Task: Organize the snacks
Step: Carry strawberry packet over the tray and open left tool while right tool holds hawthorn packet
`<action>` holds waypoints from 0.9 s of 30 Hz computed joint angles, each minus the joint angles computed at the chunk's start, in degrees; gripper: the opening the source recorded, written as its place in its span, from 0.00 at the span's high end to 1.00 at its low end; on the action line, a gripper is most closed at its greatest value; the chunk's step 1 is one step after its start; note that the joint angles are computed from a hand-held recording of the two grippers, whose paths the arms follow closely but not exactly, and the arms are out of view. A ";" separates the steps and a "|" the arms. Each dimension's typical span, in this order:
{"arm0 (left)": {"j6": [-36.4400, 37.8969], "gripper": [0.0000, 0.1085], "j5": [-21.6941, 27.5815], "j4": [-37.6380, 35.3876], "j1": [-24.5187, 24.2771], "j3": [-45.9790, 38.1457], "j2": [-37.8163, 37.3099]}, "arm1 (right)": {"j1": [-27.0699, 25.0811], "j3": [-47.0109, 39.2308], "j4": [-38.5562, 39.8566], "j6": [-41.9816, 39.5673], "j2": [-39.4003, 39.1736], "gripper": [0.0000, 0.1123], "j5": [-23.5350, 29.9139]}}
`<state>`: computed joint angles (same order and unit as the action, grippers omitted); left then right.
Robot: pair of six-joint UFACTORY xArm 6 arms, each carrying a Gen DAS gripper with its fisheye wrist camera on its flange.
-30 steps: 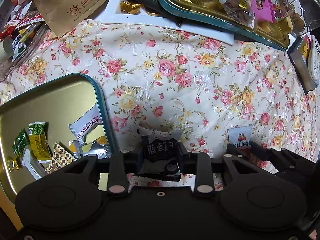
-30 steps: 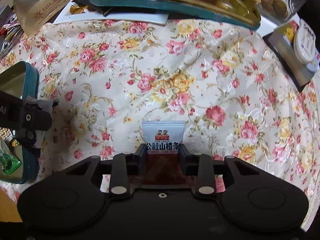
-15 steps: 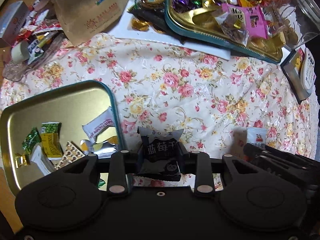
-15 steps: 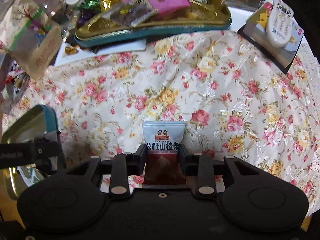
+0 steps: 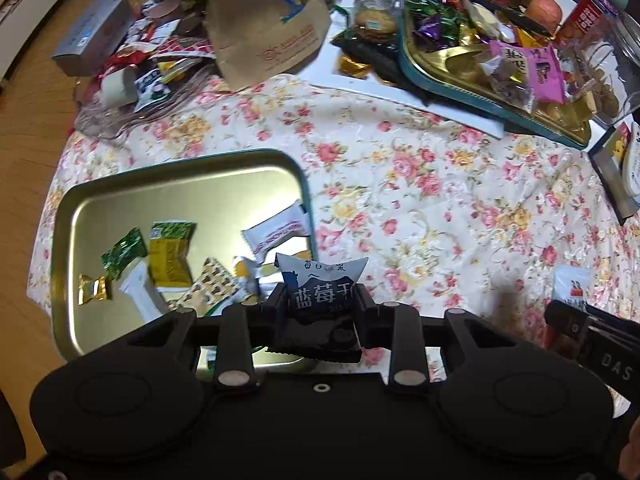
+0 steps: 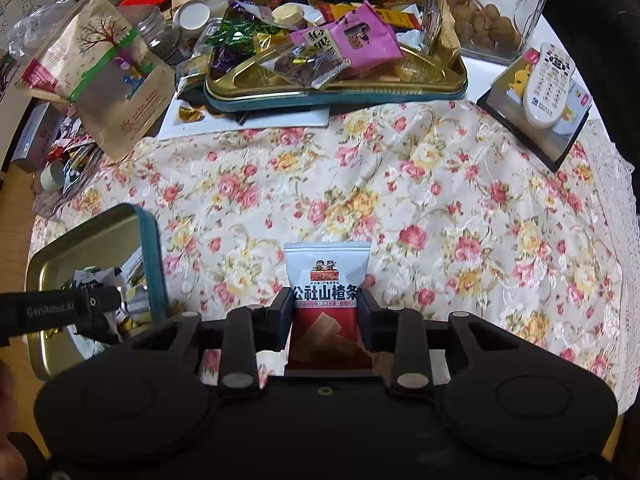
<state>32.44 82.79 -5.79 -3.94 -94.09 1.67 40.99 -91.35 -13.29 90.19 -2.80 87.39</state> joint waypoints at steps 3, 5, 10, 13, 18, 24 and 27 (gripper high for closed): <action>0.10 0.62 -0.33 0.11 1.57 0.17 -0.30 | 0.73 -1.43 0.18 0.83 0.89 0.69 0.60; 0.01 0.62 -0.59 0.18 2.63 0.29 -0.39 | 0.81 -3.17 0.01 0.26 2.18 0.69 0.96; -0.51 0.62 -1.46 1.20 4.45 -0.93 0.95 | 0.76 -7.07 -0.65 -0.98 5.11 0.69 0.28; -1.43 0.62 -3.53 2.54 5.28 -1.90 2.11 | 0.61 -10.39 -0.89 -2.17 7.62 0.69 0.07; -3.79 0.62 -2.16 3.15 7.67 -8.44 7.56 | -0.16 -17.20 -0.85 -5.24 13.01 0.69 -0.87; -7.86 0.62 -3.77 5.85 9.96 -14.90 13.00 | -0.71 -28.63 0.32 -10.30 22.13 0.69 -0.68; -8.92 0.62 -5.00 7.22 10.53 -15.92 14.17 | -0.56 -35.46 1.02 -12.93 27.11 0.69 0.72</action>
